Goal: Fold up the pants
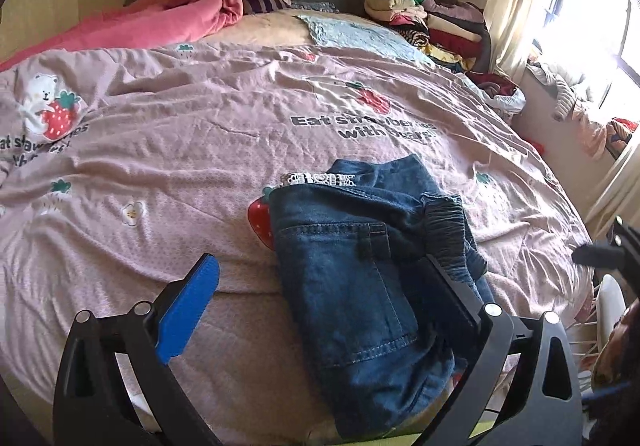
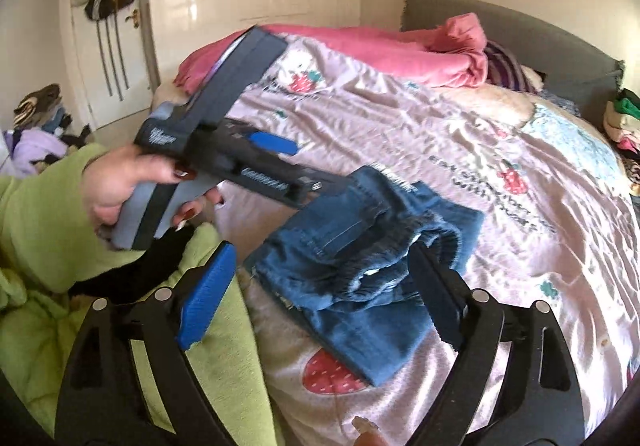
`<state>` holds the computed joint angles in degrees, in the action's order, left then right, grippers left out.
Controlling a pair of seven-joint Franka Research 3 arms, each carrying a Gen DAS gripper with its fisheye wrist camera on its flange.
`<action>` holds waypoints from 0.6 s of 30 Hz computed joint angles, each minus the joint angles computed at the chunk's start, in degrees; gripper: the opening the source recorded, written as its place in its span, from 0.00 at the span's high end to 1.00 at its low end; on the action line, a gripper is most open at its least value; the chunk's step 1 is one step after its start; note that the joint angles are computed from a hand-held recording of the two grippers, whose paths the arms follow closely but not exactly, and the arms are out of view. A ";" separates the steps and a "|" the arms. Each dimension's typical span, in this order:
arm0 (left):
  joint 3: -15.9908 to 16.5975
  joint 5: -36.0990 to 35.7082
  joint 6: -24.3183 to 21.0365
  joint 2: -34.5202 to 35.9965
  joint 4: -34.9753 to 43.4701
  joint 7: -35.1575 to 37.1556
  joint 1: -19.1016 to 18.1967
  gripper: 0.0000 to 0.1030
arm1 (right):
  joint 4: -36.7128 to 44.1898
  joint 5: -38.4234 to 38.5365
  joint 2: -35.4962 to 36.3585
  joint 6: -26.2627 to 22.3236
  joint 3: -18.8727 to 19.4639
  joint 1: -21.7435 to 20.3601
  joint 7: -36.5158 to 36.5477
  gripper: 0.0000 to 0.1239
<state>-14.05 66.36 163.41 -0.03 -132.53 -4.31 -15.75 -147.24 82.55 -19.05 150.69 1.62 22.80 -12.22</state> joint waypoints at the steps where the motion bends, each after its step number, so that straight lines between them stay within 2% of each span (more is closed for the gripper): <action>1: -0.05 -0.06 -0.30 -0.13 -0.10 0.00 -0.05 0.04 | 0.20 1.06 0.16 0.42 -0.16 -0.05 -0.35 0.34; 4: -0.25 -0.20 -1.17 -0.37 -0.38 0.00 -0.19 0.04 | 0.99 3.14 1.14 1.89 -0.02 -0.40 -0.41 0.33; 10: -0.29 -1.24 -1.98 0.77 -0.19 1.14 -0.52 0.04 | 4.04 1.74 6.22 4.94 0.60 -1.80 6.21 0.32; 14: 0.16 -2.48 -1.74 2.39 -0.02 1.85 -0.85 0.04 | 6.95 -1.17 11.10 6.22 0.77 -3.00 12.94 0.32; 16: 0.55 -3.38 -1.73 3.55 0.14 2.04 -0.98 0.04 | 8.95 -5.11 14.29 6.53 0.96 -3.86 18.41 0.32; 17: 0.75 -3.93 -1.59 4.04 0.23 2.23 -1.05 0.04 | 9.81 -6.72 15.76 6.97 1.09 -4.26 21.19 0.34; 18: 1.02 -4.37 -1.10 4.59 0.26 2.29 -1.08 0.04 | 10.89 -8.72 17.38 6.54 1.05 -4.80 24.39 0.39</action>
